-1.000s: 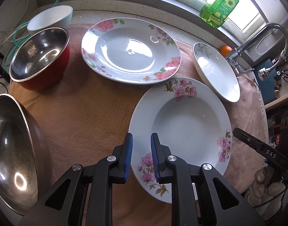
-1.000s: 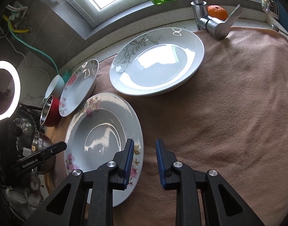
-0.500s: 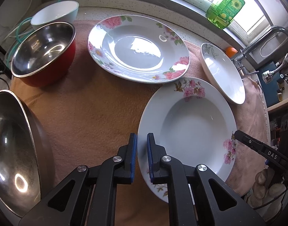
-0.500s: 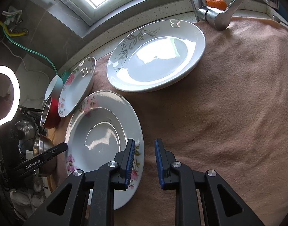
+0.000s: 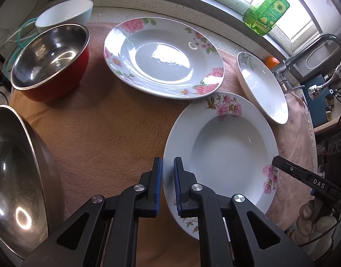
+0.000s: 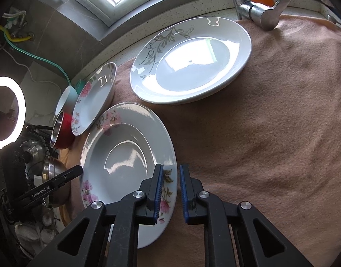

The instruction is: Organize plates and bowls

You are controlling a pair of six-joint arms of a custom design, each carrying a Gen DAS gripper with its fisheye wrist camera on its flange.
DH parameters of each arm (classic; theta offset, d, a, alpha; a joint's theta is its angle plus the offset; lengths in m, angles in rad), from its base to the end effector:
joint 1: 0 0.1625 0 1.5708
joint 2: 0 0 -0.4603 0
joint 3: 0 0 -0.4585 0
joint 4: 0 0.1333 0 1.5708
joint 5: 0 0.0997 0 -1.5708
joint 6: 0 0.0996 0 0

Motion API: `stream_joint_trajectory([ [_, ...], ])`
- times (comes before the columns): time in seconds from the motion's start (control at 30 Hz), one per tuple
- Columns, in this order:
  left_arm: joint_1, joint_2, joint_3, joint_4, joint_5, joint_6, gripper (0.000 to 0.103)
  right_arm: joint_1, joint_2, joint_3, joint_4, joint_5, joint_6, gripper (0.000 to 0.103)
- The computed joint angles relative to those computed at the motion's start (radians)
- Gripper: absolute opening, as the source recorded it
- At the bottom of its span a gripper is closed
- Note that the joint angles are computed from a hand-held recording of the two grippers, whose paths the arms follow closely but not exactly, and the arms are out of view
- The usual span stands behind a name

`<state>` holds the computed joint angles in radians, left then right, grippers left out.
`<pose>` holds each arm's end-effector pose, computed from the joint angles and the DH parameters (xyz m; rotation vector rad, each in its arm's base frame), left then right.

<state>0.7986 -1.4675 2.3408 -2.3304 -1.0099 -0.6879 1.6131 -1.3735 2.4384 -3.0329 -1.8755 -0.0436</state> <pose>-0.1676 -0.4390 0.1738 0.1535 2.6184 -0.3926 0.1220 -0.4363 0.1638 0.0336 -2.7867 0.5603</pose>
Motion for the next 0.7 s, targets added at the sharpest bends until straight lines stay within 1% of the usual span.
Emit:
stream_joint_trajectory([
  [0.2,0.000,-0.001,0.001,-0.002,0.002,0.001,0.009,-0.006,-0.002,0.001,0.005,0.017,0.012,0.012],
  [0.7,0.002,-0.010,0.003,0.004,-0.003,-0.008,0.009,0.000,-0.003,0.001,0.014,0.006,0.030,0.013],
])
